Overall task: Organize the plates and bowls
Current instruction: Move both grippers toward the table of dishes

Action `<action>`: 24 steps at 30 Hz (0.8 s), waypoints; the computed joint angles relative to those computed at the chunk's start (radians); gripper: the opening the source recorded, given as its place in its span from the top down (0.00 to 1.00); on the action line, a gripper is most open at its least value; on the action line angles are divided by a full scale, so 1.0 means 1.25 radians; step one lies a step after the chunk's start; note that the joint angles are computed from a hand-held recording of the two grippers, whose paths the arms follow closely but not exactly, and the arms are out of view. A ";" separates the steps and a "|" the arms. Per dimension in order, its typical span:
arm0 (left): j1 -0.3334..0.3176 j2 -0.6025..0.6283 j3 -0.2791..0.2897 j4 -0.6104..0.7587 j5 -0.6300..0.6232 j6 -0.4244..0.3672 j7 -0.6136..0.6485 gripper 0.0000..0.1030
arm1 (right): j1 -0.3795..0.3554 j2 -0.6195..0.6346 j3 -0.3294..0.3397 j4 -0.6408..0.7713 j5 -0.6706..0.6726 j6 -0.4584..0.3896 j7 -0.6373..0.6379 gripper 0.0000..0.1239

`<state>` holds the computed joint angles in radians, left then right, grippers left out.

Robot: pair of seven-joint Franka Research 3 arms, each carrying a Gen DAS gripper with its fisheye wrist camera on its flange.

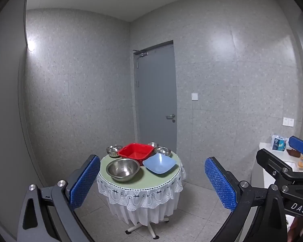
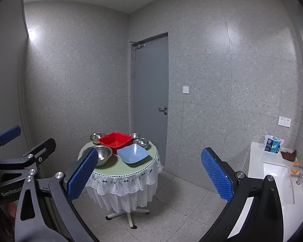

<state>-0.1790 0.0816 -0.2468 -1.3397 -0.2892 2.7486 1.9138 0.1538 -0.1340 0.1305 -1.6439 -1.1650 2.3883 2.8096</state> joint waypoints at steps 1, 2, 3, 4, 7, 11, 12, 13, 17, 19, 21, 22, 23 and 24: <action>-0.001 0.004 0.000 0.003 0.005 -0.001 -0.004 0.01 | -0.001 -0.004 -0.004 -0.004 0.005 0.004 -0.006 0.17; -0.001 0.006 0.000 0.007 0.007 -0.002 -0.006 0.01 | -0.004 -0.007 -0.007 -0.009 0.009 0.011 -0.011 0.17; -0.001 0.006 -0.001 0.006 0.007 -0.002 -0.007 0.01 | -0.006 -0.004 -0.006 -0.007 0.007 0.012 -0.008 0.17; -0.002 0.011 -0.001 0.012 0.013 -0.003 -0.011 0.01 | -0.008 0.001 -0.006 -0.002 0.009 0.013 -0.011 0.17; -0.003 0.014 -0.003 0.016 0.023 -0.003 -0.020 0.01 | -0.008 0.007 -0.008 0.006 0.009 0.014 -0.014 0.17; -0.006 0.026 -0.004 0.032 0.050 -0.005 -0.040 0.01 | -0.009 0.020 -0.016 0.019 0.012 0.023 -0.017 0.17; -0.004 0.025 -0.006 0.027 0.048 -0.001 -0.038 0.01 | -0.010 0.027 -0.019 0.025 0.014 0.029 -0.018 0.17; -0.006 0.027 -0.005 0.031 0.058 -0.001 -0.046 0.01 | -0.008 0.023 -0.021 0.020 0.011 0.031 -0.015 0.17; -0.011 0.041 -0.005 0.044 0.090 0.004 -0.073 0.01 | -0.011 0.033 -0.030 0.026 0.009 0.050 -0.013 0.17; -0.013 0.038 -0.005 0.038 0.106 0.010 -0.089 0.01 | -0.012 0.040 -0.036 0.032 0.010 0.063 -0.016 0.17; -0.019 0.041 -0.002 0.043 0.136 0.012 -0.118 0.01 | -0.012 0.045 -0.041 0.034 0.010 0.075 -0.016 0.17; -0.023 0.046 -0.001 0.052 0.152 0.008 -0.133 0.01 | -0.013 0.048 -0.045 0.036 0.014 0.083 -0.021 0.17; -0.027 0.049 0.000 0.057 0.168 0.008 -0.148 0.01 | -0.013 0.050 -0.047 0.037 0.016 0.088 -0.023 0.17; -0.031 0.055 0.000 0.066 0.183 0.004 -0.162 0.01 | -0.014 0.051 -0.050 0.038 0.017 0.095 -0.024 0.17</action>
<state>-0.2176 0.1506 -0.2463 -1.2566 -0.0600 2.7537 1.7115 0.1364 -0.0700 0.0678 -1.5966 -1.1437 2.5070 2.7792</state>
